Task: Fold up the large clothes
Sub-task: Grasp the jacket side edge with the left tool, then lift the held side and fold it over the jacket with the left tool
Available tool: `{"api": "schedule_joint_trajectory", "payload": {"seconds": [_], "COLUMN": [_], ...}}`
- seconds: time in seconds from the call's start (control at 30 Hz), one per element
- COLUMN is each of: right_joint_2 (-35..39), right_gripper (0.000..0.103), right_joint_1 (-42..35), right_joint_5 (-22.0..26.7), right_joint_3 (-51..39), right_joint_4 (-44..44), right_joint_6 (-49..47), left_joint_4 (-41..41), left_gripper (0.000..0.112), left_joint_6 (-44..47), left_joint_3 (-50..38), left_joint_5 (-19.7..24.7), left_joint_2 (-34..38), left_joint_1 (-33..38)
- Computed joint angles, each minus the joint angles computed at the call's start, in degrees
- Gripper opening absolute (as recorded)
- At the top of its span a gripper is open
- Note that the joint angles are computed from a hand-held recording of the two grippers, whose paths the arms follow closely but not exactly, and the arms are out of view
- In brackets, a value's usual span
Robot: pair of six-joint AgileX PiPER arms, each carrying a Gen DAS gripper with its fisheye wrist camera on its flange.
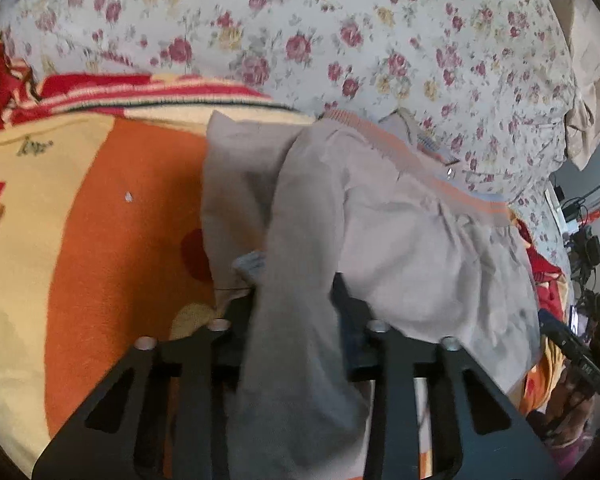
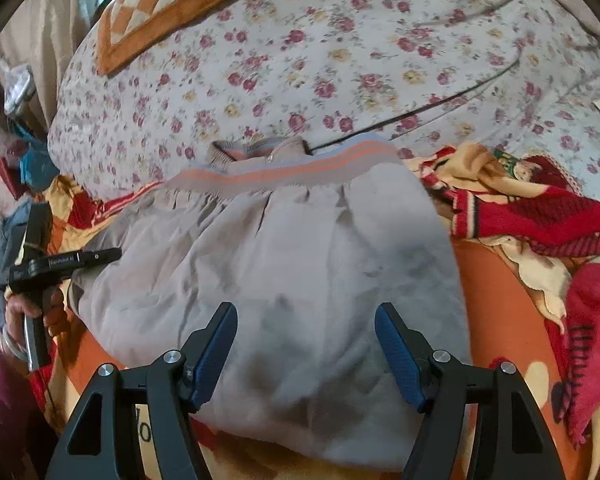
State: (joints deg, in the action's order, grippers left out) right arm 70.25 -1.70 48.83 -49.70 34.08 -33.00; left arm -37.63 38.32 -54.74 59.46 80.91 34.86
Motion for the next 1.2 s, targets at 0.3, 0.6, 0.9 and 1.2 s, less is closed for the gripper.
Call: {"api": "schedule_joint_trajectory", "payload": {"seconds": [0.3,0.6,0.9,1.2], "right_joint_2": [-0.2,-2.1,-2.4,1.9], "right_gripper": [0.069,0.069,0.069,0.069], "right_joint_1": [-5.9,-17.4,-24.8,-33.6], "right_joint_5": [1.1,8.1,11.6,14.1], "right_joint_3": [0.6,1.2,2.5,2.1], "right_joint_4": [0.0,6.5,9.1,14.4], "right_joint_6": [-3.4,-12.9,-18.8,-24.0], "left_joint_4": [0.9,9.2,21.2,37.6], "left_gripper": [0.016,0.015,0.014,0.013], "left_joint_6": [-6.0,-22.7,-42.7,-63.8], "left_joint_3": [-2.1,-8.6,-14.4,-22.6], "left_joint_5": [3.3,2.1,-0.3,-5.5], "left_joint_2": [-7.7,-13.1,-13.8,1.4], "left_joint_1": [-3.3,-20.3,-44.5,-70.3]}}
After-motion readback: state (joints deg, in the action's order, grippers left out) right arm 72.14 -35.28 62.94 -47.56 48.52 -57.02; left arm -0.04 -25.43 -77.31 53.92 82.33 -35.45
